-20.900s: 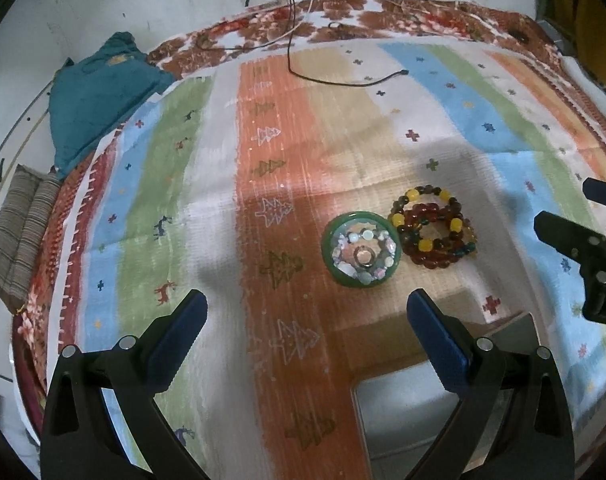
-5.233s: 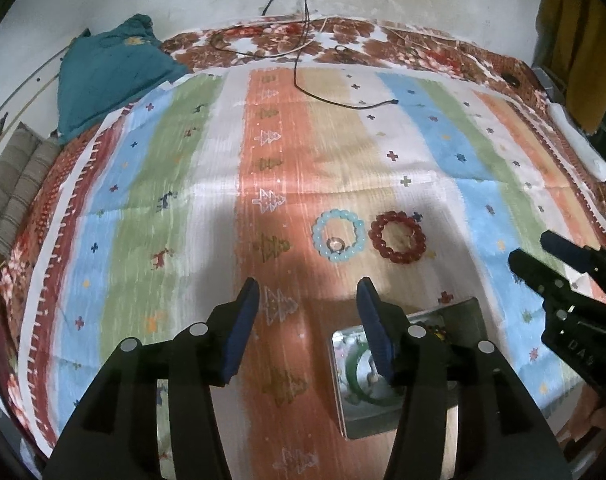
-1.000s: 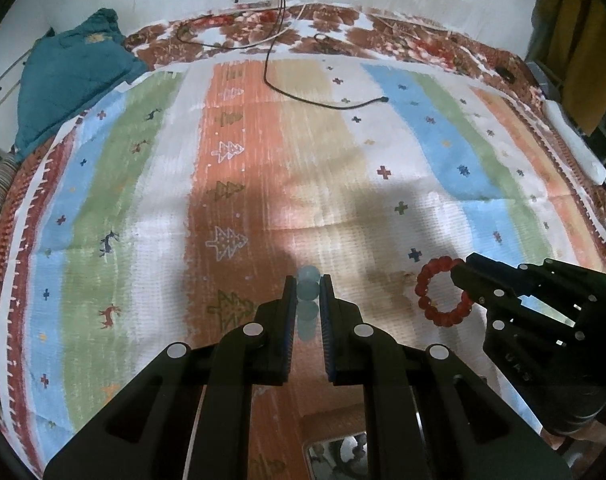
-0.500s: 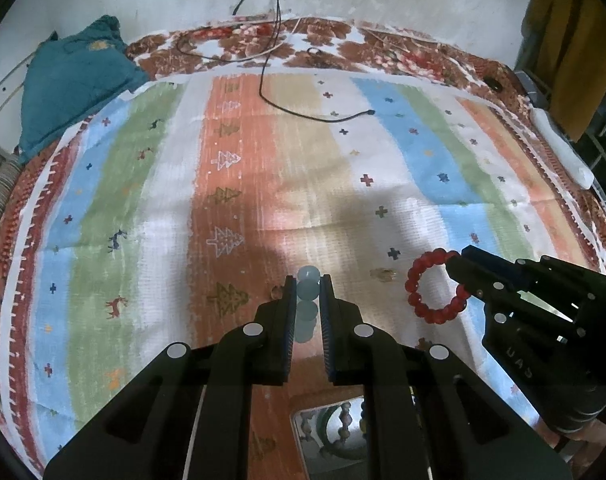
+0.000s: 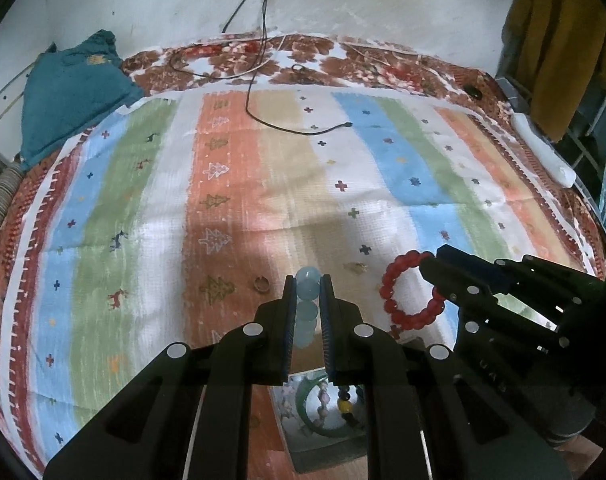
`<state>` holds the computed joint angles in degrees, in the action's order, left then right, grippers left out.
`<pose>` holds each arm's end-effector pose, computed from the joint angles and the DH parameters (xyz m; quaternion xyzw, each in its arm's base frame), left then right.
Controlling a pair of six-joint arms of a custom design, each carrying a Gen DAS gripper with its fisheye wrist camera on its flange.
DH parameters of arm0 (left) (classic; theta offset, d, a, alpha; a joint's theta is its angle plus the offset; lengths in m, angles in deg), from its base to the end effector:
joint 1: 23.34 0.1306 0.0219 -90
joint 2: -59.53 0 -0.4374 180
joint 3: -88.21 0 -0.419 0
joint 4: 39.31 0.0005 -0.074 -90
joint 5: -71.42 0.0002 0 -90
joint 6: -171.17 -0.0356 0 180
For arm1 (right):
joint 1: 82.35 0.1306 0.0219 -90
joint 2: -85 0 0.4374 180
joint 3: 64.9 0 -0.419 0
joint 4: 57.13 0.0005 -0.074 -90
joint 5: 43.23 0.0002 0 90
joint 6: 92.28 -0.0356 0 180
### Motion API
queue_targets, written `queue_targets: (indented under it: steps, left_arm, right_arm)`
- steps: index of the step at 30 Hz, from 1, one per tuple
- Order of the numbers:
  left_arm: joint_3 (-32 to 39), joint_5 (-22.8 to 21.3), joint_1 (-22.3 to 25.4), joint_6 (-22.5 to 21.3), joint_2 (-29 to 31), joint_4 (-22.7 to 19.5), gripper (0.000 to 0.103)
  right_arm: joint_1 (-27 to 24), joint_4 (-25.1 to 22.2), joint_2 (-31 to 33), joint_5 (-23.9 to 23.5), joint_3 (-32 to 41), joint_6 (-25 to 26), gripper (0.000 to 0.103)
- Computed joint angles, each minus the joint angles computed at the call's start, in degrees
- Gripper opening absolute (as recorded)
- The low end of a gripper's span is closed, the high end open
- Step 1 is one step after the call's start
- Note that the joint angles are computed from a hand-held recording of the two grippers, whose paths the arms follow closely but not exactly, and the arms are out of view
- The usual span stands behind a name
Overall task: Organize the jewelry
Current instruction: 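Carry both held bracelets over the silver tin and lower them inside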
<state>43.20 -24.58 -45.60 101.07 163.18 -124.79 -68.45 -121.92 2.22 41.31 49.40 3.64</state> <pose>0.5074 -0.2042 0.6848 0.0035 0.9503 -0.0641 0.3048 0.5341 0.1351 0.6065 -0.1773 0.9148 0.0694 0.3564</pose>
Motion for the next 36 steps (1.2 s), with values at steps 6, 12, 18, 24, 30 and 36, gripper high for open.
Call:
queue_targets:
  steps: [6,12,18,24,30,36]
  left_arm:
    - [-1.2,-1.4,-1.0,-0.6,-1.4,0.8,0.011]
    - [-2.2,-1.9,-1.6,-0.6,-2.6,1.5,0.011]
    - [-4.0,-2.4,-2.1,-0.4,-4.3,2.3,0.011]
    - [-4.9,-2.5,-2.4,-0.2,-5.1,2.5,0.011]
    - [-6.8,-2.2,-2.8,-0.1,-6.7,2.8,0.011]
    - [-9.0,-2.9,-3.9,0.5,-8.9,3.6,0.011]
  right_arm:
    - [0.0,1.0,-1.6,0.1,-1.6,-0.2,0.014]
    - [-0.3,1.7,-3.5,-0.5,-3.3,-0.2,0.014]
    - [-0.3,2.3,-5.2,-0.8,-5.0,0.4,0.014]
    - [-0.1,2.5,-6.2,-0.7,-6.3,0.7,0.014]
    - [0.0,2.1,-7.6,-0.9,-7.7,1.4,0.014]
    - [0.0,3.0,-9.5,-1.6,-9.6,1.6,0.014]
